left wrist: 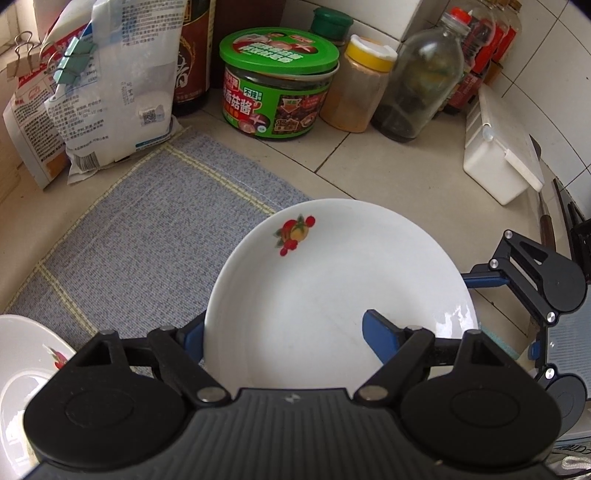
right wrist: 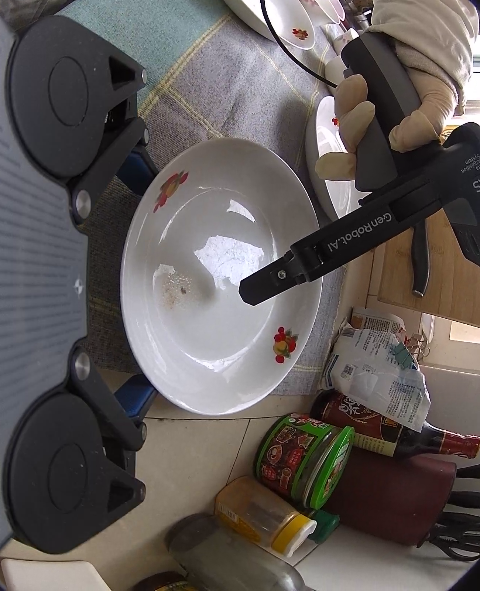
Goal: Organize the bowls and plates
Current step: 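Carry the held plate across the mat with the left tool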
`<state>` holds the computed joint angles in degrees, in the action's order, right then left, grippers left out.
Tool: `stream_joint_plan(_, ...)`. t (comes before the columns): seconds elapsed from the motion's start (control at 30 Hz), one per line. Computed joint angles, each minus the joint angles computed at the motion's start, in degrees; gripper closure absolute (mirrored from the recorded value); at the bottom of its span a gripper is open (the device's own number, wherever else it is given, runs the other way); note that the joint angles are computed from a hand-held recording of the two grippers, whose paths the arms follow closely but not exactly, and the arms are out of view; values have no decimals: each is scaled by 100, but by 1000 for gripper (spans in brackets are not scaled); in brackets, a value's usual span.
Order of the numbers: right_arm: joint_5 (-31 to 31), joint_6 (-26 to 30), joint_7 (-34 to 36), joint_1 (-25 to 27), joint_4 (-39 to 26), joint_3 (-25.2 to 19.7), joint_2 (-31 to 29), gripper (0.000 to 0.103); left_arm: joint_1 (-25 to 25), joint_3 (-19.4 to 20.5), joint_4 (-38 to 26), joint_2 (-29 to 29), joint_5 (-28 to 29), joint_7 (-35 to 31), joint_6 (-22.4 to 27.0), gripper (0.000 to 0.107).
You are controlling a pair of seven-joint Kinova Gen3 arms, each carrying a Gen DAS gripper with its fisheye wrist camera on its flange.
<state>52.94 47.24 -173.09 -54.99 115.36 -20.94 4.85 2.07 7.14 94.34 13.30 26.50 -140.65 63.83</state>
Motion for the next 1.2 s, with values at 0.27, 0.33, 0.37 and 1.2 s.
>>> stream_joint_plan(0.27, -44, 51, -34, -26, -12, -26, -20, 0, -28, -14, 140, -138, 71, -145, -142, 22)
stream_joint_plan(0.33, -51, 89, -41, -35, -25, -32, -17, 0, -49, -24, 176, -191, 121, -221, -169, 21)
stream_joint_plan(0.37, -47, 111, -56, -45, -29, -37, -17, 0, -66, -29, 194, -216, 157, -275, -174, 20)
stream_joint_plan(1.2, -213, 1075, -516, -448, -401, -164, 98, 0, -170, -490, 971, -1386, 864, -901, -497, 14)
